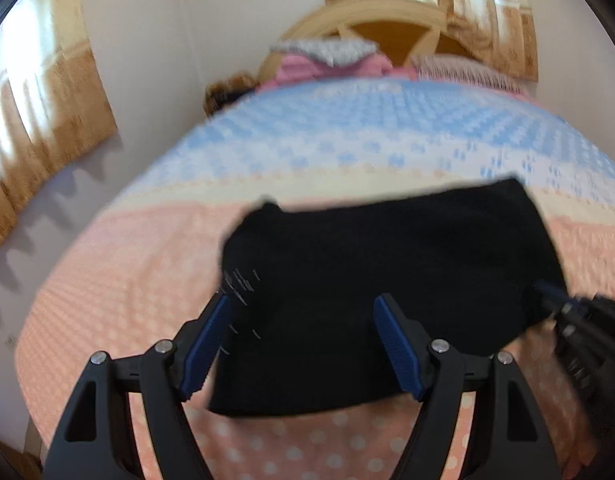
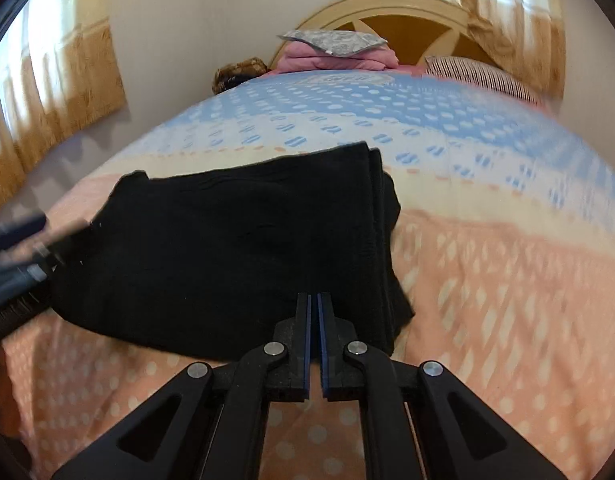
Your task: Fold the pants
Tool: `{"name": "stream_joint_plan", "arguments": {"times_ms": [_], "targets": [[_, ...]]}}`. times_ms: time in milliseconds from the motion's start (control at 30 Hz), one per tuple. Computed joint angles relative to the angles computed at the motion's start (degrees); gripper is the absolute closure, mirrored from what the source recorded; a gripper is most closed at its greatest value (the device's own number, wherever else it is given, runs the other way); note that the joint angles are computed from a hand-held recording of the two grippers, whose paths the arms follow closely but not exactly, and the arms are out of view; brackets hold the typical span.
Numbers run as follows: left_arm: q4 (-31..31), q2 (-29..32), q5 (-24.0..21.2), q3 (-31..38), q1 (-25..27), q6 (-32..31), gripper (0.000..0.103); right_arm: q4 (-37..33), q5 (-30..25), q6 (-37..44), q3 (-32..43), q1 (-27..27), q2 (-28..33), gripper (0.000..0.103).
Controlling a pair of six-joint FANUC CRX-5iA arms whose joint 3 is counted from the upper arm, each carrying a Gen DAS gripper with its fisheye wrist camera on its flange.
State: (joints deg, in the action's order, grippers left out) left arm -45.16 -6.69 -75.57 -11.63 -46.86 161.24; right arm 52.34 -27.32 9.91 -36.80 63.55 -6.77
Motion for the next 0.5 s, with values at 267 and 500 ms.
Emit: {"name": "stream_joint_plan", "arguments": {"times_ms": [267,500], "targets": [[3.7,-1.7,3.1,-3.4,3.5,1.0,0.024,5.8,-1.4,-3.5,-0.9,0.5,0.7,0.099],[3.7,-1.3,-0.6,-2.7,1.6,1.9,0.015,6.3,0.5,-3.8,-1.2,-0.9,0.7,0.099]]}}
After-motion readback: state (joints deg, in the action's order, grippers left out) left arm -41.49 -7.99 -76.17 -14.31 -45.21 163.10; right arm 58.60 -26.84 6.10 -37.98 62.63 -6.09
